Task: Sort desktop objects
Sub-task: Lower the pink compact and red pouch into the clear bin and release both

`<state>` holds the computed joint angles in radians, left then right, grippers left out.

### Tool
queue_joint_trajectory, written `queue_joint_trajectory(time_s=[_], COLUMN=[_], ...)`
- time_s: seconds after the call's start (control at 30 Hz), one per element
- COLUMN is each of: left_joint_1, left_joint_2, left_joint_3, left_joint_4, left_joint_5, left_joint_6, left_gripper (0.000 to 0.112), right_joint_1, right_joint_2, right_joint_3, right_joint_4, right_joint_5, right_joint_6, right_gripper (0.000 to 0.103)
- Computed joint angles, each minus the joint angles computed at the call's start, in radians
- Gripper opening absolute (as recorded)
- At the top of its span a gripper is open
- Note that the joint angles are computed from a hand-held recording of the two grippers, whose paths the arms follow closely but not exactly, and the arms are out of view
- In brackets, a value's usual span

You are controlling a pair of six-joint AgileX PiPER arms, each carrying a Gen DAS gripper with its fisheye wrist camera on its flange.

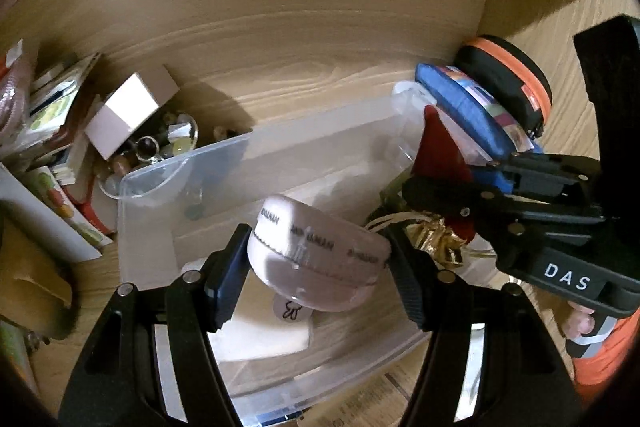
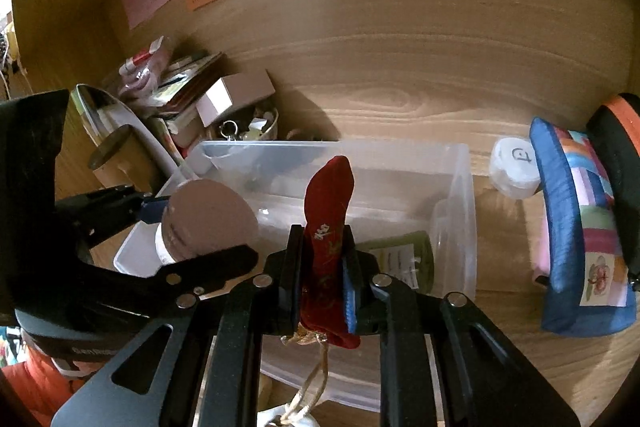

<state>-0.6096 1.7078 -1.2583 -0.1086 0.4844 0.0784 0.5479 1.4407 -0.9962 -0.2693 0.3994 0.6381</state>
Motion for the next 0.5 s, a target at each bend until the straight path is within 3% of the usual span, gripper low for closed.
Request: queue_joint_trajectory(time_s=[0.4,0.5], left_joint_1=[-0.029,-0.020], left_joint_2=[0.031,0.028], left_joint_3=[0.017,0.025], left_joint_4=[0.156,0.140], left_joint_5=[-0.014,-0.013], left_joint_6=[-0.139,-0.125], left_gripper=[0.066,0.066], right_joint_1=[-0.007,-0.005], right_joint_2=[0.065,0.066], right_joint_3=[-0.027,-0.027], right_joint_4=[0.071,0.061], right_joint_5=[0.030,0.031], right_joint_6=[-0.079,-0.070], right_gripper=[0.017,0.017])
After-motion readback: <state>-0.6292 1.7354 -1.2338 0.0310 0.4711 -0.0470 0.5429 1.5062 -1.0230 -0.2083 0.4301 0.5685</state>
